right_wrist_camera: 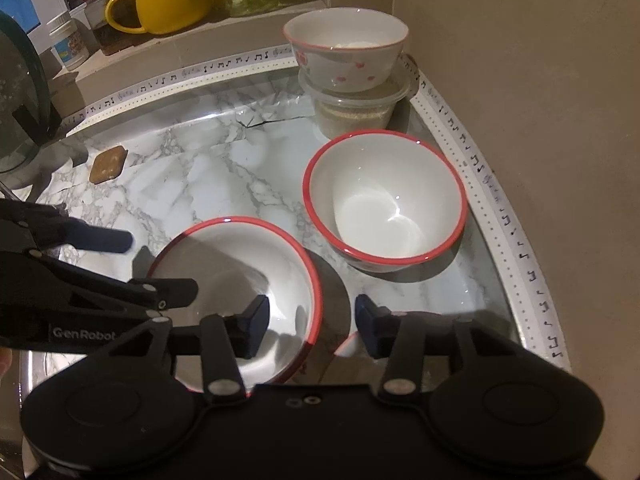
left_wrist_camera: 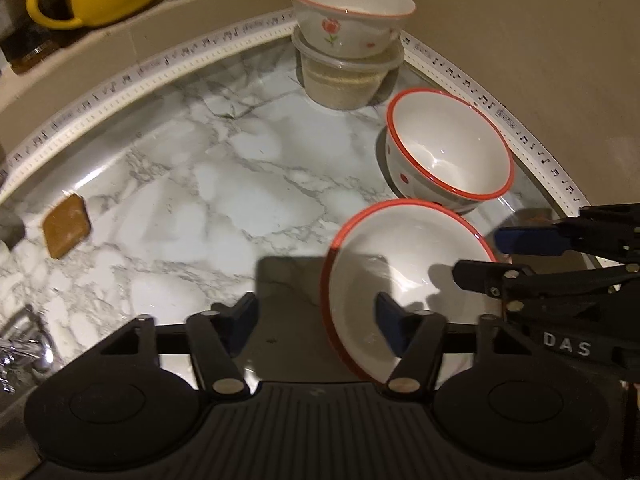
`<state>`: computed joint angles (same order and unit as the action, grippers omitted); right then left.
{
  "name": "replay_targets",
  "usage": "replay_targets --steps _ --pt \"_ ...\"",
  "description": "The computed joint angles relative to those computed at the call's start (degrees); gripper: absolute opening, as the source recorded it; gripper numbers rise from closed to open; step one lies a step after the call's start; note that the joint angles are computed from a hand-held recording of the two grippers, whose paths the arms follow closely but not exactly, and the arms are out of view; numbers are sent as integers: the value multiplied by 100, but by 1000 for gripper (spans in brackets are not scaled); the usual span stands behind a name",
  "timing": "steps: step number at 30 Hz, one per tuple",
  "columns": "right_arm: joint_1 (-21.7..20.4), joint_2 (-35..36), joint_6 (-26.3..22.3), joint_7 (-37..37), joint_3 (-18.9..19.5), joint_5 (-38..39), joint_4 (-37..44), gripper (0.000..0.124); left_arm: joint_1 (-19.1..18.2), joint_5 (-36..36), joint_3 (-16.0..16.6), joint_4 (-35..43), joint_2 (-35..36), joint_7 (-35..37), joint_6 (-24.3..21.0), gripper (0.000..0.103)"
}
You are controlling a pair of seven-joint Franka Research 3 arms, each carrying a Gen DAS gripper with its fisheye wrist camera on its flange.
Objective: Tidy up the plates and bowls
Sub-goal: 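Close both tools on the rim of the red-rimmed bowl, then lift the red-rimmed bowl upward with both tools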
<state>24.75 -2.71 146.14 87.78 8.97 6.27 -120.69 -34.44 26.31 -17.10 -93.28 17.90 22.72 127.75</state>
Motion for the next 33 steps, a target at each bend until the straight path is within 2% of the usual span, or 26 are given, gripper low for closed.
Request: replay_targets --steps 3,7,10,12,15,20,25,33 --pt "13 65 -17 41 15 -106 54 33 3 -29 -13 23 37 63 23 59" --pt "40 136 -54 91 19 -144 104 22 73 -221 -41 -51 19 188 170 38" --pt "61 138 25 287 31 -355 70 17 99 -281 -35 -151 -41 185 257 32" --pt "62 131 60 405 26 -422 49 9 116 -292 -32 -227 -96 177 293 28" --pt "77 115 31 144 10 -8 41 8 165 -319 -49 -420 -227 197 434 20" --pt "161 22 15 -91 75 48 -52 8 219 -471 -131 -652 -464 380 250 20" --pt "263 -99 -93 -415 131 312 -145 8 324 -778 -232 -1119 -864 601 272 19" --pt "370 -96 -236 -543 197 347 -92 11 383 -814 -265 -1329 -1104 675 116 20"
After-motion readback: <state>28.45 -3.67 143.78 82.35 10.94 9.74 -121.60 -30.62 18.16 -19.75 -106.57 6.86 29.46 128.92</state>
